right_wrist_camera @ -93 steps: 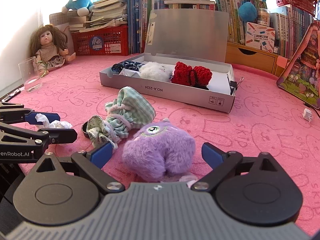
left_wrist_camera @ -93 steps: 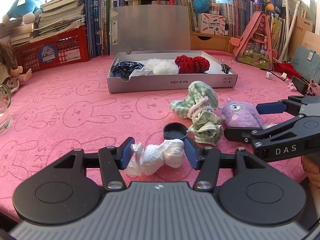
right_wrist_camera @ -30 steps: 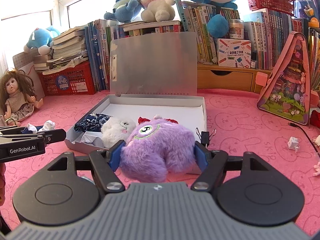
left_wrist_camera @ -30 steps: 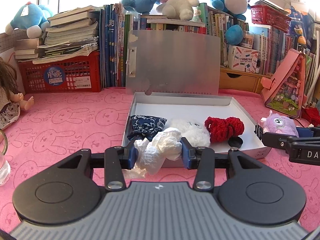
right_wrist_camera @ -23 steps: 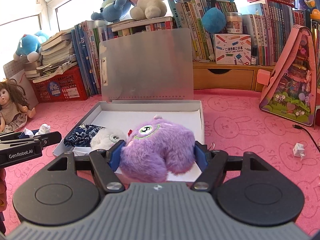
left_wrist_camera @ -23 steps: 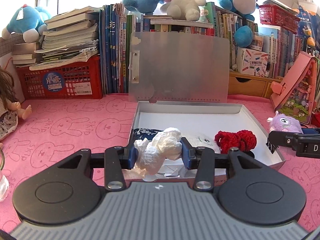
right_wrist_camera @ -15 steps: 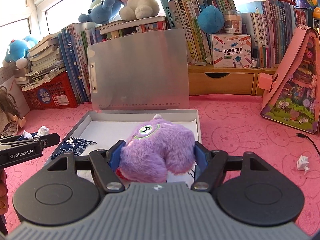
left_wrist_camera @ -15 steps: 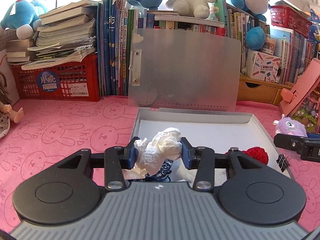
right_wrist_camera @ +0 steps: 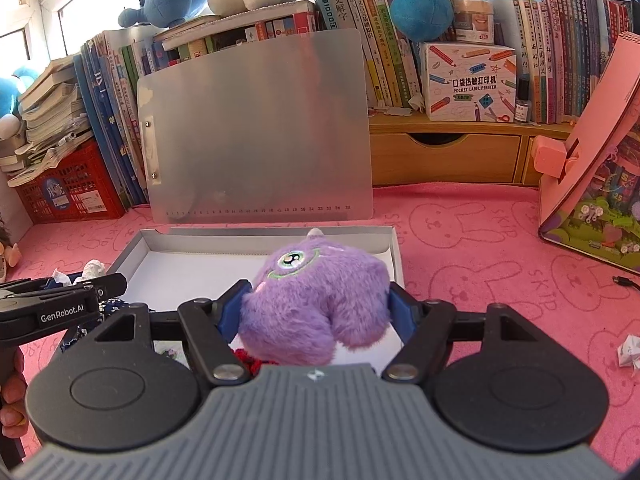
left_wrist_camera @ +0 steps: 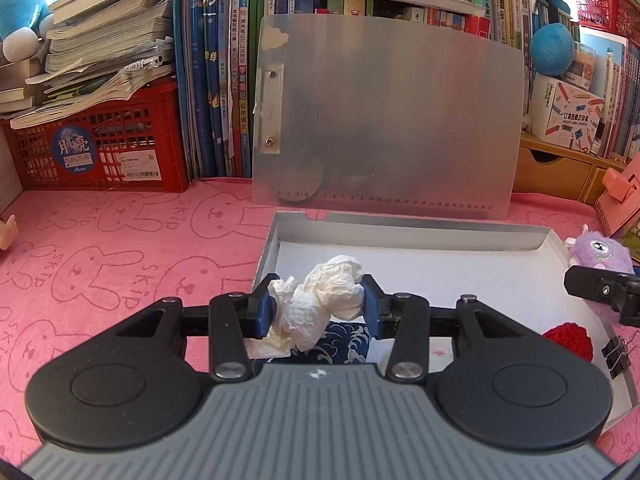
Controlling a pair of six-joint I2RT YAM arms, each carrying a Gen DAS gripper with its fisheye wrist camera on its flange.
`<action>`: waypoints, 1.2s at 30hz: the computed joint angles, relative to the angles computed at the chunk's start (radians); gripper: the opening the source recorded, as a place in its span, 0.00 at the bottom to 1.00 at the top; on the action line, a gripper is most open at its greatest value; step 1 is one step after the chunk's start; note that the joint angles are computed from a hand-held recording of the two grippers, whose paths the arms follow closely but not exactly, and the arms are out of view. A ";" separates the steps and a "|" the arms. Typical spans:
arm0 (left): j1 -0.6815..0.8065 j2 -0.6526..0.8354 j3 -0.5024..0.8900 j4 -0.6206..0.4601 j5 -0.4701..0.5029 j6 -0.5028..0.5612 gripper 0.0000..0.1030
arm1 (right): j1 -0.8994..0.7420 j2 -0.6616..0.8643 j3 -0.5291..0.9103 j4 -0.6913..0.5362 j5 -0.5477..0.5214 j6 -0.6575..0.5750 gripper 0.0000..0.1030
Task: Organize objects
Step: 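Carry the white tissue and purple plush with both grippers into the box, then open both grippers to release the tissue and purple plush in the box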
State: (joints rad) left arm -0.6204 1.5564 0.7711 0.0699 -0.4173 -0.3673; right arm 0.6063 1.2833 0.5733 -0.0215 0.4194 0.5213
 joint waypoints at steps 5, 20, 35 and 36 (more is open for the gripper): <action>0.017 0.062 0.041 0.013 0.013 0.020 0.48 | -0.028 0.069 0.020 0.035 -0.017 -0.018 0.71; 0.053 0.181 0.110 0.028 0.036 0.056 0.48 | -0.062 0.216 0.079 0.093 -0.056 -0.049 0.71; 0.009 0.120 0.064 0.048 -0.002 0.123 0.75 | -0.023 0.166 0.059 0.083 -0.035 -0.045 0.86; 0.008 0.108 0.060 0.044 -0.001 0.126 0.75 | -0.017 0.150 0.054 0.075 -0.027 -0.041 0.86</action>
